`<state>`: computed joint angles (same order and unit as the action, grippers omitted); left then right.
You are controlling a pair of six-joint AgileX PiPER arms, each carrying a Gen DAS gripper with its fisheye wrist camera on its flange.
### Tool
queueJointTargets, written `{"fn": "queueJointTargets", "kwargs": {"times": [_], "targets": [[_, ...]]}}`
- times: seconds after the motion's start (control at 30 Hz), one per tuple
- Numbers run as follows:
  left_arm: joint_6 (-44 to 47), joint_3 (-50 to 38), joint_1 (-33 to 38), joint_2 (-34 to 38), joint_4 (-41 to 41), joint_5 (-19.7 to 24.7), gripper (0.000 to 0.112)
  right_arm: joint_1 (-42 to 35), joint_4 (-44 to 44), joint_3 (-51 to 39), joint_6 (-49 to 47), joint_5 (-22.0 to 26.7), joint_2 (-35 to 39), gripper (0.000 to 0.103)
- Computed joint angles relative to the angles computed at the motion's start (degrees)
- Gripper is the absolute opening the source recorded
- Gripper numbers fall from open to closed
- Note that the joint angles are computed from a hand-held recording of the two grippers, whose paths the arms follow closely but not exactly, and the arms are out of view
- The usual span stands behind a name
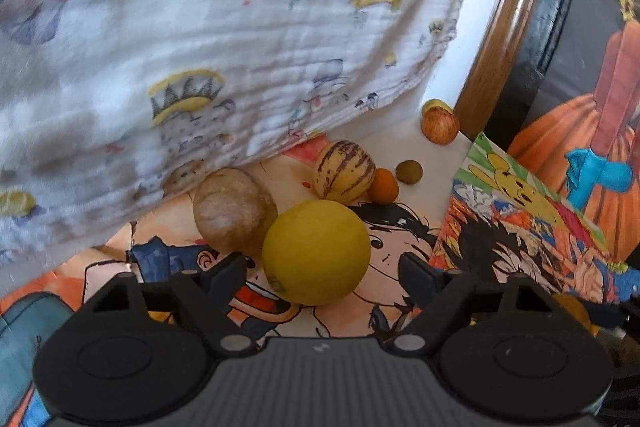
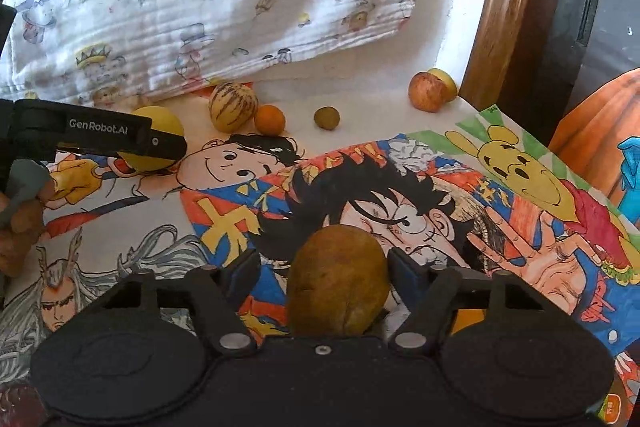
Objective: Organize fruits
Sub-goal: 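Close the right tool on the brown oval fruit while the left tool grasps the yellow lemon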
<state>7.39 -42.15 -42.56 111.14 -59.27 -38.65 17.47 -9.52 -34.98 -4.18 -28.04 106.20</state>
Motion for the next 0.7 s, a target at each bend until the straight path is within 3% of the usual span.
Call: {"fn": "queueJointTargets", "kwargs": {"times": [0.13,0.33,0.6,0.7], "targets": [[-0.3,-0.4,0.3,0.3,0.2,0.2,0.077,0.2,1.0,-0.4,-1.3,0.8,0.1,0.067],[2.7,-2.1,-0.1,1.0,-3.3,0.4,0.062,3.1,13.4,-0.8,-14.4,1.1,0.6,0.056],[4.3,-1.5,-1.2,0.7,-3.9,0.0,0.061,5.1,19.2,-0.2,-21.0,-0.7,0.9,0.056],[4.6,-1.0,-2.0,0.1,-3.4,0.3,0.061,4.6,17.2,0.1,-19.0,-0.8,0.7,0.056]]}}
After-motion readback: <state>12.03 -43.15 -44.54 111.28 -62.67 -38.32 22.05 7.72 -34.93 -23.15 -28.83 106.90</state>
